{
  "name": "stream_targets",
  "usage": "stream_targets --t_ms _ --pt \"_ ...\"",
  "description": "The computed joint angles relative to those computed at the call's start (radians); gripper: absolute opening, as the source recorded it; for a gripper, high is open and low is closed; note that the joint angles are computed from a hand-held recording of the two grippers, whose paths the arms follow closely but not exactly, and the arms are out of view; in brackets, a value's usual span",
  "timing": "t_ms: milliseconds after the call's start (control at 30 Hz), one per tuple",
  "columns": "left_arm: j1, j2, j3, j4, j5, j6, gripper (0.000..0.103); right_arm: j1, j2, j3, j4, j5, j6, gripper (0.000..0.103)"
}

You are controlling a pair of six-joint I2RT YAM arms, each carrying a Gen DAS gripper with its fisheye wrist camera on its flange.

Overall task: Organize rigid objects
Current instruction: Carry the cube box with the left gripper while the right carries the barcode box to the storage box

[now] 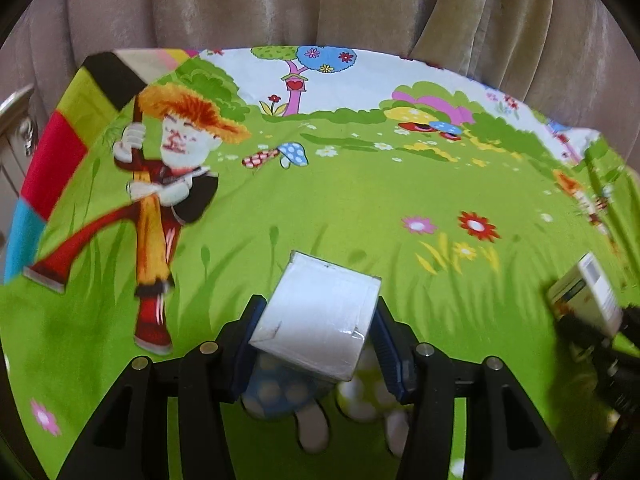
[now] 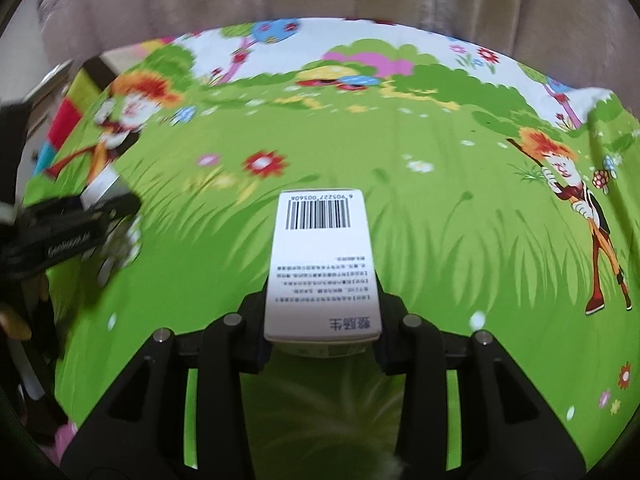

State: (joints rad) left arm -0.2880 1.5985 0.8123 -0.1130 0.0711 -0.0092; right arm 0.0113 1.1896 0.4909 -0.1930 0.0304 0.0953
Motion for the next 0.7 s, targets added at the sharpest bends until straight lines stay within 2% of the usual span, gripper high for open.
stream_targets --t_ms 33,300,533,700 --pt "0.003 -0.024 -0.02 -0.005 0.02 -0.008 0.046 0.017 -0.025 -0.01 -0.01 0.008 0.001 0.043" --pt "-0.071 -0.282 -0.204 -0.047 0.025 0.007 0.046 0.058 -0.235 -0.063 -0.143 0.009 0.004 0.043" --pt "-0.108 -0.371 -0.229 -0.101 0.072 -0.024 0.045 0.038 -0.442 -0.081 -0.307 0.002 -0.008 0.043" --pt "-0.165 -0.428 -0.233 -0.142 0.057 -0.031 0.045 -0.026 -0.567 -0.084 -0.415 -0.024 -0.062 0.043"
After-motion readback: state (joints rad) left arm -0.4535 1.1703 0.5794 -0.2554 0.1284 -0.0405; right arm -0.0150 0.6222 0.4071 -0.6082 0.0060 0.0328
